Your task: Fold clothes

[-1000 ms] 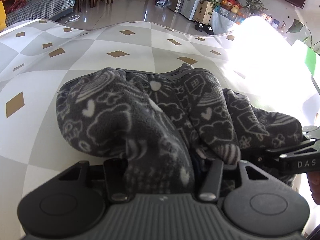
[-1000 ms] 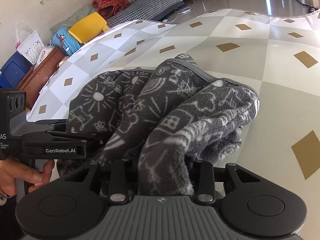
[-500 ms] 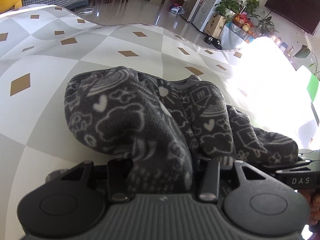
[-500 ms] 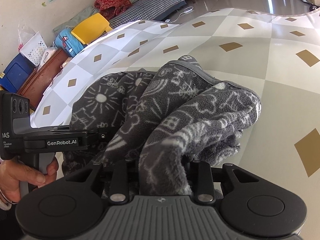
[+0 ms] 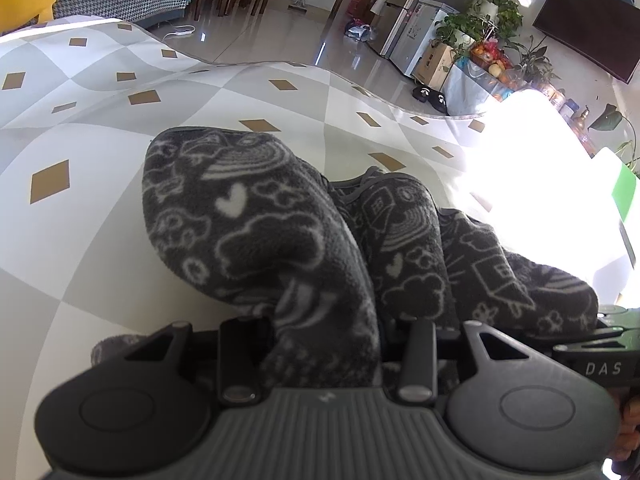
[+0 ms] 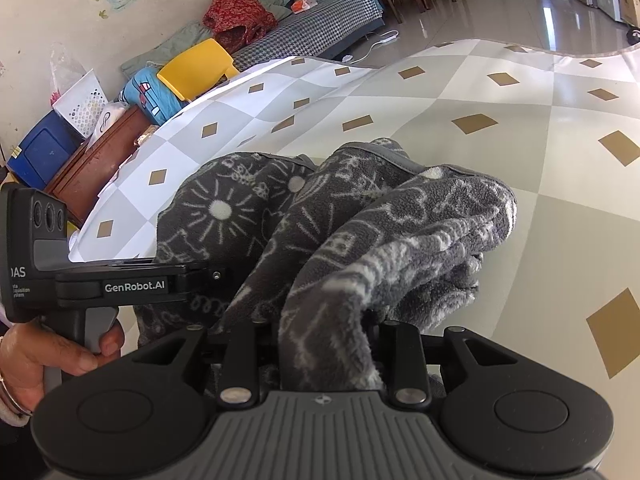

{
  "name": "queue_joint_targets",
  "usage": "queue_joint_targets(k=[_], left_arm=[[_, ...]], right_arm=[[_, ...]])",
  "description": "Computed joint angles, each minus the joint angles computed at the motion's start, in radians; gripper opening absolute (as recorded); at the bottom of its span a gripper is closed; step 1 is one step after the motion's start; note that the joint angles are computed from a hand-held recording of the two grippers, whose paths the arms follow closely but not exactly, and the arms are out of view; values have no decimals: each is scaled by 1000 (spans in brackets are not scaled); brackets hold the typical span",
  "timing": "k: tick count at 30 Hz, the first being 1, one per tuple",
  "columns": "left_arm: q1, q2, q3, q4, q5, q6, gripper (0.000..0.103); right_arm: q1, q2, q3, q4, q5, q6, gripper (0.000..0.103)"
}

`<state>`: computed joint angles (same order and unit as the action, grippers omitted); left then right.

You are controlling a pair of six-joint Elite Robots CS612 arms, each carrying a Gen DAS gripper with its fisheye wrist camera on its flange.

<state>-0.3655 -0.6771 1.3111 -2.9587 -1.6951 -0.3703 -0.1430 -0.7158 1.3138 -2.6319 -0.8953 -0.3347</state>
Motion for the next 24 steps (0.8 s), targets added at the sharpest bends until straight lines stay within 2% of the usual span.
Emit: queue_joint_targets(k=[3,7,8,9,11,13,15,16,18,19,21,22,24], left_arm=[[-1,0,-7,53,22,15,40],[-2,-1,-4,76,37,47,46],[-3,-4,-2,85,40,62,53],[-5,-8,1,96,50,77,64],[-11,-17,9,125,78,102,81],[-9,-21,15,125,70,122,83],[-6,-24,22,120,56,142,79],[-6,-25,25,114,46,150,73],[-5,-26,31,99,22,163,56],[-4,-27,34,91,16,153,54],[-4,-28,40,74,6,123,42],[-4,-29,43,61,3,108,40],[-4,-29,48,34,-2,81,37]], right_arm=[[9,-2,1,1,-66,-26,33],[9,2,-10,21,-90,-15,39],[10,3,-11,19,-100,-17,42],[10,3,-11,18,-110,-20,43],[6,6,-14,24,-104,-9,45],[3,8,-17,32,-99,6,48],[1,11,-19,34,-93,18,49],[2,11,-18,29,-95,17,50],[5,11,-16,18,-103,15,51],[7,11,-16,13,-107,14,52],[7,13,-18,21,-92,10,45],[4,14,-18,23,-70,24,36],[1,14,-13,16,-40,40,31]])
